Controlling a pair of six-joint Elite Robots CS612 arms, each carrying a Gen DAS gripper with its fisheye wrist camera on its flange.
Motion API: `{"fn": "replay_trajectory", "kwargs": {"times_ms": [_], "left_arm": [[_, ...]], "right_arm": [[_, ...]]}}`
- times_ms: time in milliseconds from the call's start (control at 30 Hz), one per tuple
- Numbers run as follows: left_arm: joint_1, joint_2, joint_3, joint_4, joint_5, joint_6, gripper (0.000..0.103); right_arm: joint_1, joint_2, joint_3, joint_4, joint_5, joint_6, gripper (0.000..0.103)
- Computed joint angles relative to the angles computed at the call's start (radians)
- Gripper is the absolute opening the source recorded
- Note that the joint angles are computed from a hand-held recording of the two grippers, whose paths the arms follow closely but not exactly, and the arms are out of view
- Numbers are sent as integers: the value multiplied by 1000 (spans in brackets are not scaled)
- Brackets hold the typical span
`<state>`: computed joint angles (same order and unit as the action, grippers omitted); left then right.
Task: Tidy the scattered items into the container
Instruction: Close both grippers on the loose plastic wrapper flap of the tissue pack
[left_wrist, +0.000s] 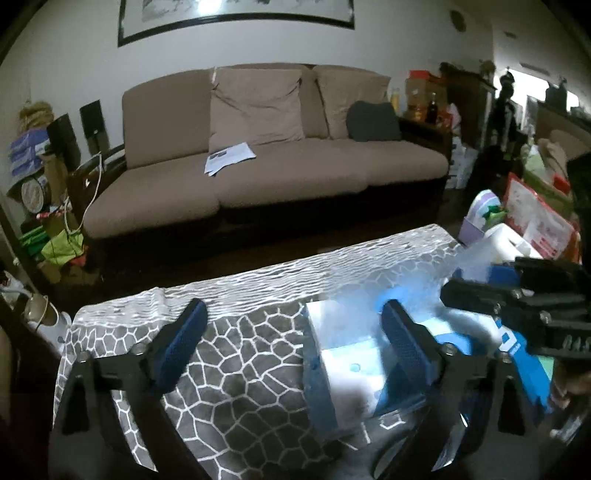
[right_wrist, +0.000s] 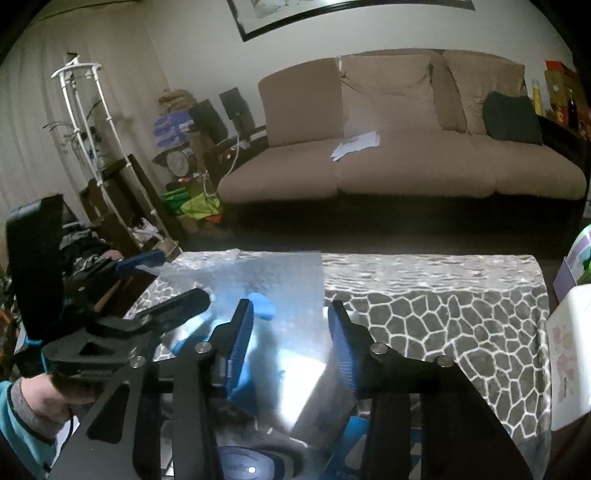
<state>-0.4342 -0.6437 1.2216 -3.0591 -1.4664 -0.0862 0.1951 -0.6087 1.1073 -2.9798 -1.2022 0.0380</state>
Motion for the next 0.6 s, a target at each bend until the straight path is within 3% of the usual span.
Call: {"fn": "replay_trajectory", "kwargs": {"times_ms": [67, 200, 333, 467, 500, 533, 600], "left_arm": [[8, 1, -6, 12, -47, -18, 74], [3, 2, -20, 34, -46, -6, 74], [-1, 4, -27, 41, -44, 20, 75], [8, 12, -41, 48, -84, -5, 73], [11, 13, -40, 44, -108, -10, 58], [18, 15, -43, 49, -156, -14, 30], [17, 14, -41, 64, -166, -25, 26]], "right_arm": [[9, -3, 6, -4, -29, -34, 35], [16, -7, 19, -27, -60, -44, 35], [9, -5, 21, -41, -47, -15, 34], [6, -7, 31, -53, -30, -10, 21], [6, -8, 32, -52, -29, -11, 21], [3, -8, 33, -52, -10, 0, 21], [1, -9, 34, -60, 0, 28, 19]]}}
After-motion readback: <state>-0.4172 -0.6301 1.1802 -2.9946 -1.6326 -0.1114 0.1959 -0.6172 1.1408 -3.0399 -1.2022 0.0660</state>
